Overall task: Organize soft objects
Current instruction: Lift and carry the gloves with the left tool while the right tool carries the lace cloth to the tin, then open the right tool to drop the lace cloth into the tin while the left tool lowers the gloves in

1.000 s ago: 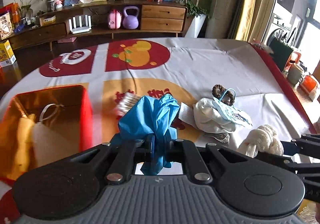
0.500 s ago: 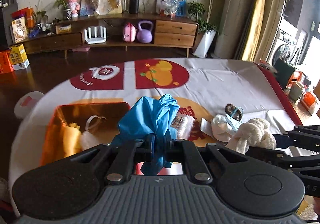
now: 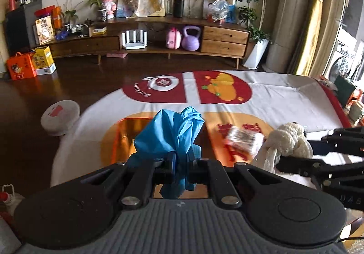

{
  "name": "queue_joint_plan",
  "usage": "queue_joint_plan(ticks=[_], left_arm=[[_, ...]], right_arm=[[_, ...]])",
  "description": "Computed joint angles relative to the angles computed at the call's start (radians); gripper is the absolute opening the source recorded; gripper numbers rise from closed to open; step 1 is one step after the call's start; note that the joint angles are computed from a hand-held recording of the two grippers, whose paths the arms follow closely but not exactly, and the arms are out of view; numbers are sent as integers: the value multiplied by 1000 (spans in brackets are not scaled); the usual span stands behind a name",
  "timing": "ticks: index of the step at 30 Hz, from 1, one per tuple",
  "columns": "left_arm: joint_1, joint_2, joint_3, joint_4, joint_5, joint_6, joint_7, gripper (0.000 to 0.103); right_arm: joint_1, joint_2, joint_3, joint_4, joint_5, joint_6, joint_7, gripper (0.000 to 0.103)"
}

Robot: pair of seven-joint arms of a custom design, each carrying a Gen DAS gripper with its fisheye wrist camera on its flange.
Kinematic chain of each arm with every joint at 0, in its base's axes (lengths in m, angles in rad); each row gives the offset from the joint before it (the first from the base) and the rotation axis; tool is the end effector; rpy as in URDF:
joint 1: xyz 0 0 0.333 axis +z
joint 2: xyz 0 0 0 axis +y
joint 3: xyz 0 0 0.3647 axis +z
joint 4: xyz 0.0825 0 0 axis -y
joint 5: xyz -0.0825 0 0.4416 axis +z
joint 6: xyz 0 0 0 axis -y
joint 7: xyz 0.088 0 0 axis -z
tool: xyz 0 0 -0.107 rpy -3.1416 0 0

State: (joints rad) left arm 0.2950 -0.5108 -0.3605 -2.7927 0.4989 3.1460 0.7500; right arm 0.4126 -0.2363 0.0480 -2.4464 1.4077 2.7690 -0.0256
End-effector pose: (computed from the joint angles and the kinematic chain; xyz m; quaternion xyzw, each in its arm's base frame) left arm 0.4153 -0.0702 0.4345 -0.7116 0.5693 -0.2857 0.2965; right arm 0.4739 0.1883 0.4370 -0.8367 0.3218 -0.1245 0.4253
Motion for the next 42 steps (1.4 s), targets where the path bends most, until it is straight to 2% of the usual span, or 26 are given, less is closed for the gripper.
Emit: queue_joint_plan(ticks=[5,7,12,16,24,26,32,38,42], left_arm=[[8,14,41,-13,7,-5,32,8],[-2,34,69,-12,6,-7,53,8],[-3,98,98,-1,4,-10,90,8],[24,144,85,7,11,5,90,8],[134,228,-9,60,86,7,37,8],[146,248,-16,73,117,2,18,8],[106,307,36,105,187,-21,-27,8],[41,341,113,124,238,-28,-75,8],[-15,348,167,125,219,-31,-62,8]], right_arm=[[19,66,32,50,-23,44,29,30],[24,98,42,71,-46,63,41,30],[33,189,70,130,-122,122,94,30],[31,264,92,179,-189,165,147,31],[1,371,141,232,-345,216,250,31],[-8,387,154,239,-375,219,258,32],[-31,414,183,246,-432,215,273,34],[-42,429,189,248,-499,215,321,36],[-57,424,206,242,-500,214,311,41]])
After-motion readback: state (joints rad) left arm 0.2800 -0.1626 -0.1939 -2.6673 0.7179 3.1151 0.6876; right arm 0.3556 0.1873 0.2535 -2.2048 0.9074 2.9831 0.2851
